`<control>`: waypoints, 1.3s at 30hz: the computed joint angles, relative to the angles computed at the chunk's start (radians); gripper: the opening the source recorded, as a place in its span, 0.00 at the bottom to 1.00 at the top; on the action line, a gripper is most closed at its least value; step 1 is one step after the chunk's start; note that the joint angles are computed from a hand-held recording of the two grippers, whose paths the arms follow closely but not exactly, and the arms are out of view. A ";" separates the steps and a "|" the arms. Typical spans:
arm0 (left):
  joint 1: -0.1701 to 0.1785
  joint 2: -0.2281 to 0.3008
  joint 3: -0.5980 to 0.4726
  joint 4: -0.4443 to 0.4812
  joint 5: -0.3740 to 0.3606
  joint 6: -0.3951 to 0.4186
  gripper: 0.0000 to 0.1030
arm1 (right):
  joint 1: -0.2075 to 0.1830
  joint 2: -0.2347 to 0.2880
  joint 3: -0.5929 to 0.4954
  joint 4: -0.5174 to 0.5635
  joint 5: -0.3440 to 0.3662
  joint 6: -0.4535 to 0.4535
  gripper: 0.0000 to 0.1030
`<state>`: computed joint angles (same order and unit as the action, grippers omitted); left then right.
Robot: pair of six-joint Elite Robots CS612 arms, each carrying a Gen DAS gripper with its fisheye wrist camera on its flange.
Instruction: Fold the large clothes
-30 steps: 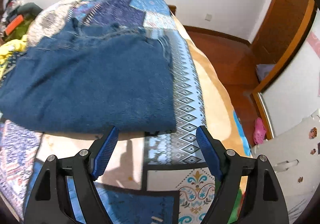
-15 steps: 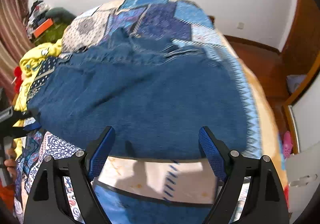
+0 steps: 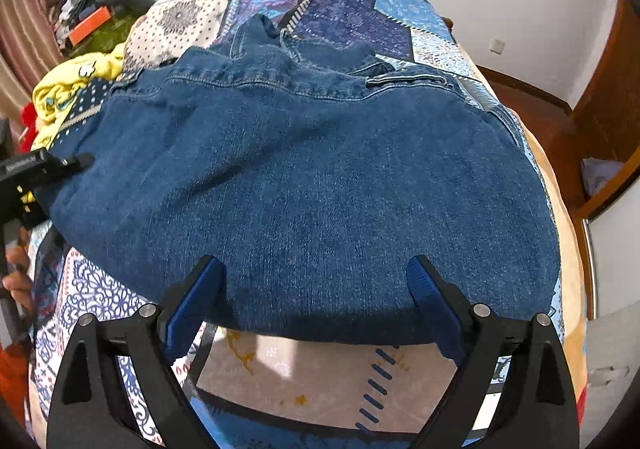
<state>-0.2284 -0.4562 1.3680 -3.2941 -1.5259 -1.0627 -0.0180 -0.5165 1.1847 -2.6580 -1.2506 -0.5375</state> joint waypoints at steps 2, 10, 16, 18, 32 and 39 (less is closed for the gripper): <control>-0.011 -0.024 0.022 -0.042 0.044 0.044 0.27 | 0.004 -0.005 -0.002 0.023 -0.023 -0.024 0.90; -0.028 -0.093 0.078 -0.158 0.141 0.114 0.23 | 0.008 -0.049 0.019 0.085 0.037 -0.030 0.90; -0.042 -0.149 0.145 -0.195 0.252 0.192 0.23 | 0.033 -0.059 0.027 0.052 0.135 -0.007 0.90; -0.044 -0.164 0.167 -0.202 0.271 0.204 0.23 | 0.050 -0.047 0.012 0.076 0.149 -0.014 0.90; -0.084 -0.147 0.067 -0.041 0.281 0.372 0.23 | 0.089 0.018 -0.095 0.333 0.093 -0.234 0.98; -0.121 -0.124 -0.042 0.009 0.259 0.463 0.23 | 0.000 -0.046 -0.002 0.181 0.168 -0.138 0.98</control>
